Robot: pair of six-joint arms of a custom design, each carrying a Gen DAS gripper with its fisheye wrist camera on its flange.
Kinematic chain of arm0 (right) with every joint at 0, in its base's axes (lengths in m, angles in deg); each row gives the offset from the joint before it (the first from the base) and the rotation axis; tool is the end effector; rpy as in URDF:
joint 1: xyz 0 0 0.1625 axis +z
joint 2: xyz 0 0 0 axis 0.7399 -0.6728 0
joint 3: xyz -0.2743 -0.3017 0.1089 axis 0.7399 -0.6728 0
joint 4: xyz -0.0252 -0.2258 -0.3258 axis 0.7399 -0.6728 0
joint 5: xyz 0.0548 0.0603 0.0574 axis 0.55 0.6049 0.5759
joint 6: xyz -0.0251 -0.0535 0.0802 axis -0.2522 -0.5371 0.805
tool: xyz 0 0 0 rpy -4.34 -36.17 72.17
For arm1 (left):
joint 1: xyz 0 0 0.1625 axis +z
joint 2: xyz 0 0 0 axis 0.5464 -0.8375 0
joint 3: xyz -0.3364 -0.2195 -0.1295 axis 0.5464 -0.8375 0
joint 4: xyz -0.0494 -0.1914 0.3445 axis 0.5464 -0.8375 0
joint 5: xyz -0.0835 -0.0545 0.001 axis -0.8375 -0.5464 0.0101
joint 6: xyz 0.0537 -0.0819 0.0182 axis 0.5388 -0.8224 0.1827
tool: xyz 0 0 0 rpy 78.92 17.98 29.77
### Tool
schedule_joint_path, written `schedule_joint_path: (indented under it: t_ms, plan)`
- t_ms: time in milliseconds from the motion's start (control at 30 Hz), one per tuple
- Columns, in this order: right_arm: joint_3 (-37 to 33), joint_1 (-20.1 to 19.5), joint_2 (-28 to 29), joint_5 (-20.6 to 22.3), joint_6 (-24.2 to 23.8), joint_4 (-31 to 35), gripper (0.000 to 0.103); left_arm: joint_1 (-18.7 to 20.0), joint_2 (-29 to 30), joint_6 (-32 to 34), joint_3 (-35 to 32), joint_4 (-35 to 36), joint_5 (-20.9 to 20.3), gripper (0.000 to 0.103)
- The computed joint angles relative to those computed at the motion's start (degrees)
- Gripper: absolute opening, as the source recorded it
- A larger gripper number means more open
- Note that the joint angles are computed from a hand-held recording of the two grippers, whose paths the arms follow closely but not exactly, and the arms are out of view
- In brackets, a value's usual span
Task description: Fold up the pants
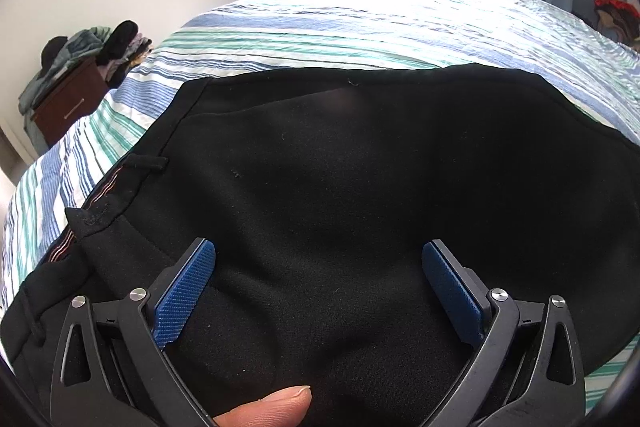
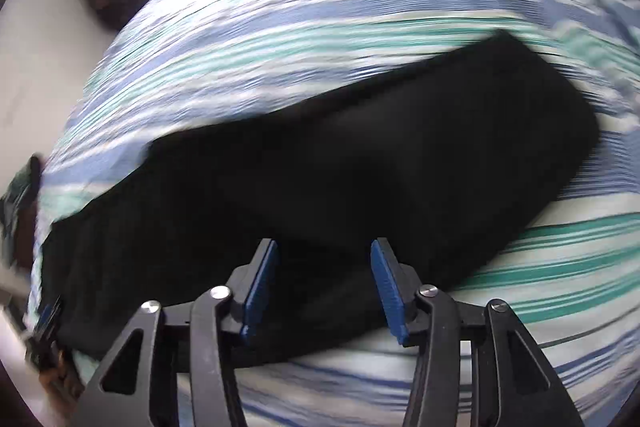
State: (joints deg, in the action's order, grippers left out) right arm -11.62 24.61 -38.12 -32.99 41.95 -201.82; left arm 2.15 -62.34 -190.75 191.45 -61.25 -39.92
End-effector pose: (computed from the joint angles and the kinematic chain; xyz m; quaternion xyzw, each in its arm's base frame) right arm -0.1394 -0.7488 0.4151 0.0237 -0.9328 0.2083 0.2932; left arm -0.2564 -0.4510 0.0168 -0.1421 0.7580 -0.3909 0.5024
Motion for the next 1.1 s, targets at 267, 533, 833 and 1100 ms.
schedule_joint_path:
  t_ms: [267,533,833,1100]
  plan:
    - [-8.72,-5.81,0.28,17.53,12.79,14.32,0.052,-0.12,0.65,-0.58,-0.71,0.73,0.26,0.103]
    - [-6.96,-7.05,1.71,21.38,20.06,1.86,0.014,-0.23,0.40,-0.05,0.23,-1.06,0.72,0.103]
    - [11.92,-10.00,-14.59,10.34,0.74,-5.78,0.045,0.10,-0.10,2.13,0.14,-2.54,-0.09,0.103]
    - [40.40,-12.70,-42.72,23.79,-21.96,1.12,0.063,-8.38,-4.95,14.70,2.59,-15.17,-6.20,0.103]
